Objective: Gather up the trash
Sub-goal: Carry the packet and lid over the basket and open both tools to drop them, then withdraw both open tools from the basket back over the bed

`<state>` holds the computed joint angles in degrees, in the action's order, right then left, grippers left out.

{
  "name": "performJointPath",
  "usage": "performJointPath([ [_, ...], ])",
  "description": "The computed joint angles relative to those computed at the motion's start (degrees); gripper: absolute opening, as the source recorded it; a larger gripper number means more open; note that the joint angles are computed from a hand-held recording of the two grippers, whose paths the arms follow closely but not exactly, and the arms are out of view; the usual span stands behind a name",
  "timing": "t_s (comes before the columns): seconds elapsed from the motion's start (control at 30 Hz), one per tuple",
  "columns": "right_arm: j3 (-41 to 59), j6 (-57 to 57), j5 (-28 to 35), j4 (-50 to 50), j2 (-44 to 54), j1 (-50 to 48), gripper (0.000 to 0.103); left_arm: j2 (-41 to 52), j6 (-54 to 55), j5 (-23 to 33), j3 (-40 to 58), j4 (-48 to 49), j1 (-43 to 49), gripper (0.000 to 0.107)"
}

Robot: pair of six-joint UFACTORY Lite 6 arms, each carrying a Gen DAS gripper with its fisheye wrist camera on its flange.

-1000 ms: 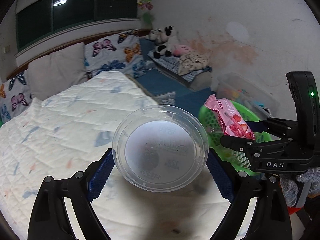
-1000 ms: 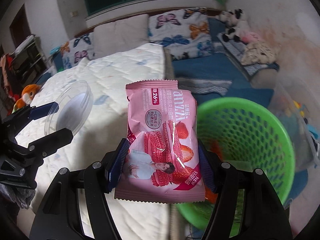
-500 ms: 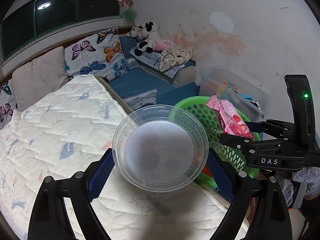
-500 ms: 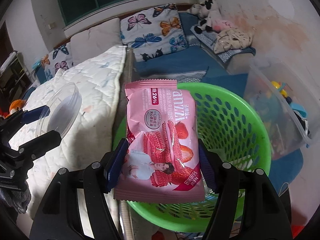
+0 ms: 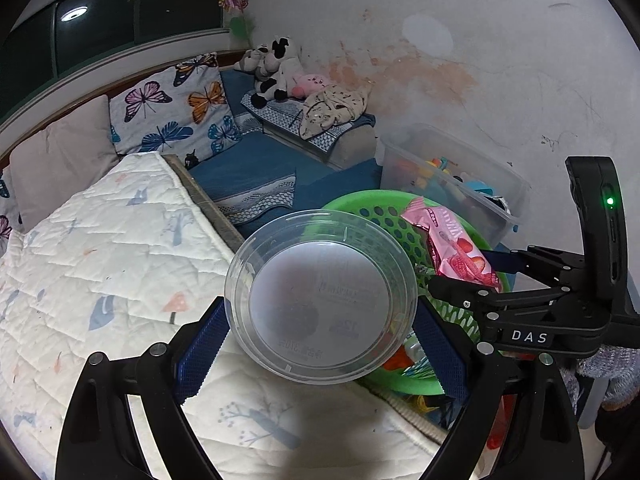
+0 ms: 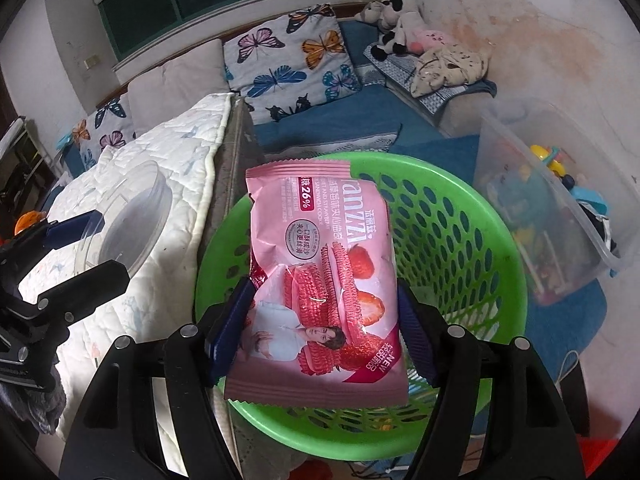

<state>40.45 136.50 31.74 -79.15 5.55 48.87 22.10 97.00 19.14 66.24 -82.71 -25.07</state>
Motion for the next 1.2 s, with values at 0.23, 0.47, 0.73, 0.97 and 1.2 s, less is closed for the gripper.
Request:
performJointPath([
  [0.23,-3.5,1.6,0.4,0.0,-3.3,-0.3,0.075,1.5,-2.2,-0.5,1.5,1.2,-1.6,0.088],
  [0.47,-7.1,2.6,0.8,0.1,-6.5,-0.2,0.076,3.1,-4.8,-0.8,3.1,2.9,-2.9,0.088],
  [0.73,-10.7,1.9,3.2,2.8,-11.1,1.4,0.08,4.8,-6.7,-1.5,4.4,4.2,-4.7,0.088],
  [0.97,-14.2,0.9,5.9,6.1,-16.2,3.6,0.082,7.3,-11.2,-2.4,7.0,7.5,-6.2,0.088],
  [1.2,-15.8,0.7,8.7,9.0,-19.2,6.5,0.083,9.6,-16.4,-2.3,9.7,12.0,-7.2,0.088],
])
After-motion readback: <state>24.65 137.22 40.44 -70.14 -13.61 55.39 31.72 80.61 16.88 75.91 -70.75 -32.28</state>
